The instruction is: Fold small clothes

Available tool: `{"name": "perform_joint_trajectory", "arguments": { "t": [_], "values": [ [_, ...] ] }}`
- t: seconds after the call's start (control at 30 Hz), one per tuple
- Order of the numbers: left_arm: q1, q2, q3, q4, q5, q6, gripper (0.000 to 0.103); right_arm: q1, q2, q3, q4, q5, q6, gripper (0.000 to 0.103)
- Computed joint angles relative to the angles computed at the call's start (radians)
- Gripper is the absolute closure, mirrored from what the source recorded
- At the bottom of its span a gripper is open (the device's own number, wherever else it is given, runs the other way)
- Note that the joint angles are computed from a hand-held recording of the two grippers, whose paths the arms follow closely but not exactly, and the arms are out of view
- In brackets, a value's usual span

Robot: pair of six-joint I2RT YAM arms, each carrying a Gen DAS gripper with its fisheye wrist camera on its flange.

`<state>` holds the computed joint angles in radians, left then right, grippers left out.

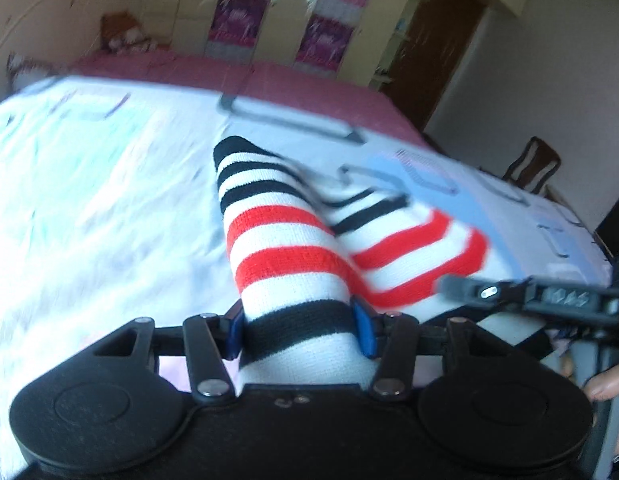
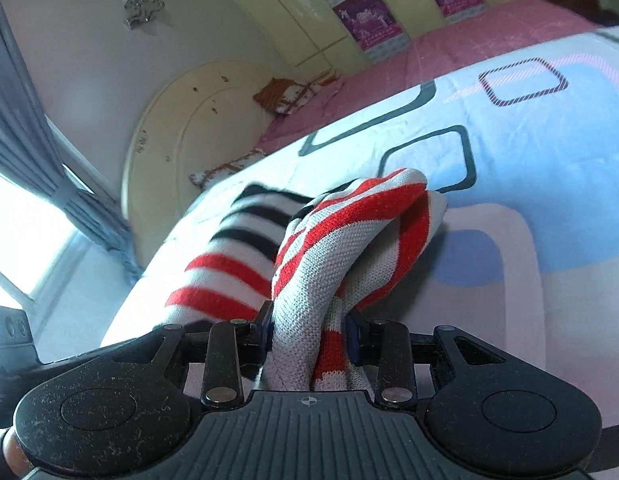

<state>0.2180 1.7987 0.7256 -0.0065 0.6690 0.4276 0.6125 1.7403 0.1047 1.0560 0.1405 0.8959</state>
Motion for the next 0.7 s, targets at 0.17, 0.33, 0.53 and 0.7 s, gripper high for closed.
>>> {"name": "perform_joint_trajectory", "arguments": {
  "t": [0.17, 0.33, 0.53, 0.7],
  "values": [
    [0.021, 0.021, 0.004, 0.014, 0.024, 0.042, 0.044, -0.040, 0.034, -0.030, 0.004, -0.018, 0.002, 0.064],
    [0.026, -0.015, 0.008, -0.014, -0.004, 0.052, 0.043, -0.008, -0.143, -0.040, -0.179, 0.071, 0.024, 0.064],
    [0.047, -0.119, -0.032, 0.067, 0.007, 0.038, 0.047, 0.050, -0.383, 0.030, -0.457, 0.227, -0.074, 0.064],
    [-0.043, -0.073, 0.039, 0.047, -0.044, 0.010, 0.047, 0.051, -0.216, 0.180, -0.474, 0.231, -0.160, 0.064]
  ]
}}
